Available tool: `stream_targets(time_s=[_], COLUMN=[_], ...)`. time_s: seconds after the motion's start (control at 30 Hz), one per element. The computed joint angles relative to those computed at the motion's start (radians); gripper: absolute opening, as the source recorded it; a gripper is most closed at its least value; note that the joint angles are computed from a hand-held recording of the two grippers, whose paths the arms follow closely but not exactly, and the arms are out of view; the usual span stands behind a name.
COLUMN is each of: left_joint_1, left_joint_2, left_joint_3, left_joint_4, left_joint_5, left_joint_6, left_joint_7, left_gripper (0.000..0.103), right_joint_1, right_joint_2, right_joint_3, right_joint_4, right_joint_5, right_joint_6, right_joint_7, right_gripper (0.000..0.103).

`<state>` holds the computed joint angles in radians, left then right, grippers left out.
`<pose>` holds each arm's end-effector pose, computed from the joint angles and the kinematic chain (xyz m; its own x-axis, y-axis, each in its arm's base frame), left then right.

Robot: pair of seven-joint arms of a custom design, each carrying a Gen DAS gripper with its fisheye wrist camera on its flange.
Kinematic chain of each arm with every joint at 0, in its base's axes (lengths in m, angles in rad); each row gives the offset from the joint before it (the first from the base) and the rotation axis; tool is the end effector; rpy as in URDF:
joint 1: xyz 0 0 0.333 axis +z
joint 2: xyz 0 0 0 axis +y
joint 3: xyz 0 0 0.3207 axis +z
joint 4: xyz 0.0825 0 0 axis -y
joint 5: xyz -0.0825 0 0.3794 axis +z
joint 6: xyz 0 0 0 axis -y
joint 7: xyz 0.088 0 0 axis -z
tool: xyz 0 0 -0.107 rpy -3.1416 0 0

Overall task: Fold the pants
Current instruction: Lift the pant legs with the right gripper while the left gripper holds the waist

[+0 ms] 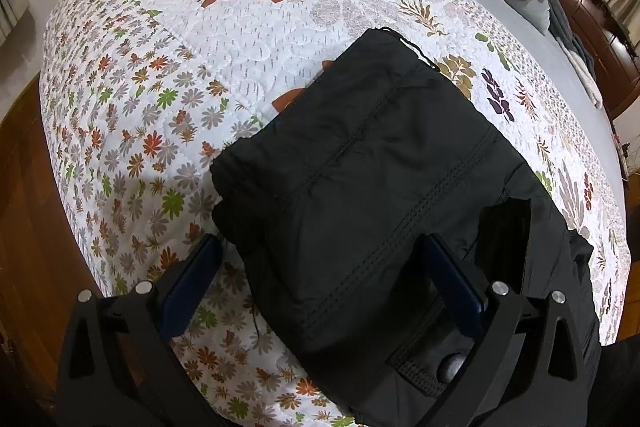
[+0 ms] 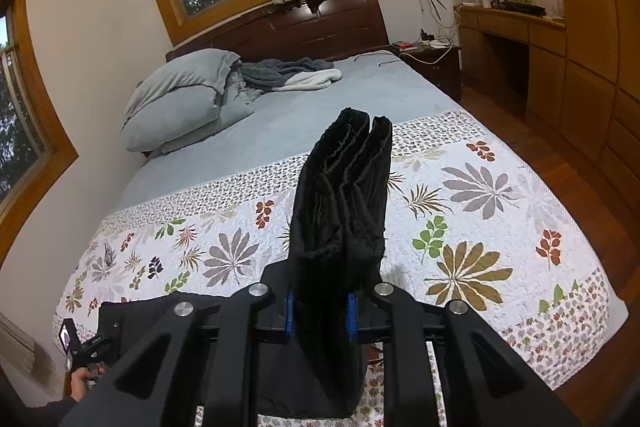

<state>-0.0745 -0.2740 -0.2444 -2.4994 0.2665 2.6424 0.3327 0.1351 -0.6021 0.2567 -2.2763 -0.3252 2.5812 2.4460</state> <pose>0.4415 -0.1555 0.4313 0.5900 -0.7678 0.2496 -0.6735 -0.6386 -0.3723 0.3721 0.1945 0.6786 -0.1339 -0.9617 -0.2392 -0.5546 0.2727 -0.7861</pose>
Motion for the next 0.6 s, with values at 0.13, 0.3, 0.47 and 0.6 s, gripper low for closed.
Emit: stream_targets(time_s=[0.13,0.3,0.47,0.6], left_joint_1=[-0.003,-0.004,-0.005,-0.002], left_joint_2=[-0.01,-0.024,-0.032,-0.039], left_joint_3=[0.003,0.004,0.006,0.003], left_joint_4=[-0.014,-0.031,-0.042,-0.052], left_joint_5=[-0.011,-0.026,-0.045,-0.053], left_joint_6=[0.014,0.032,0.046,0.061], left_joint_7=[0.006,0.012,0.027,0.029], left_gripper=[0.1,0.1,0.1,0.1], right_joint_1=[0.005,0.019,0.045,0.068], right_joint_2=[0.019,0.059,0.107,0.156], right_joint_3=[0.013,0.028,0.033,0.043], right_joint_4=[0.025,0.065,0.113,0.157], right_joint_5=[-0.009,-0.033,-0.051,-0.08], right_joint_6=[-0.016,-0.047,-0.077,-0.122], right_joint_7=[-0.005,-0.011,-0.014,-0.027], right_gripper=[0.018,0.018,0.018,0.018])
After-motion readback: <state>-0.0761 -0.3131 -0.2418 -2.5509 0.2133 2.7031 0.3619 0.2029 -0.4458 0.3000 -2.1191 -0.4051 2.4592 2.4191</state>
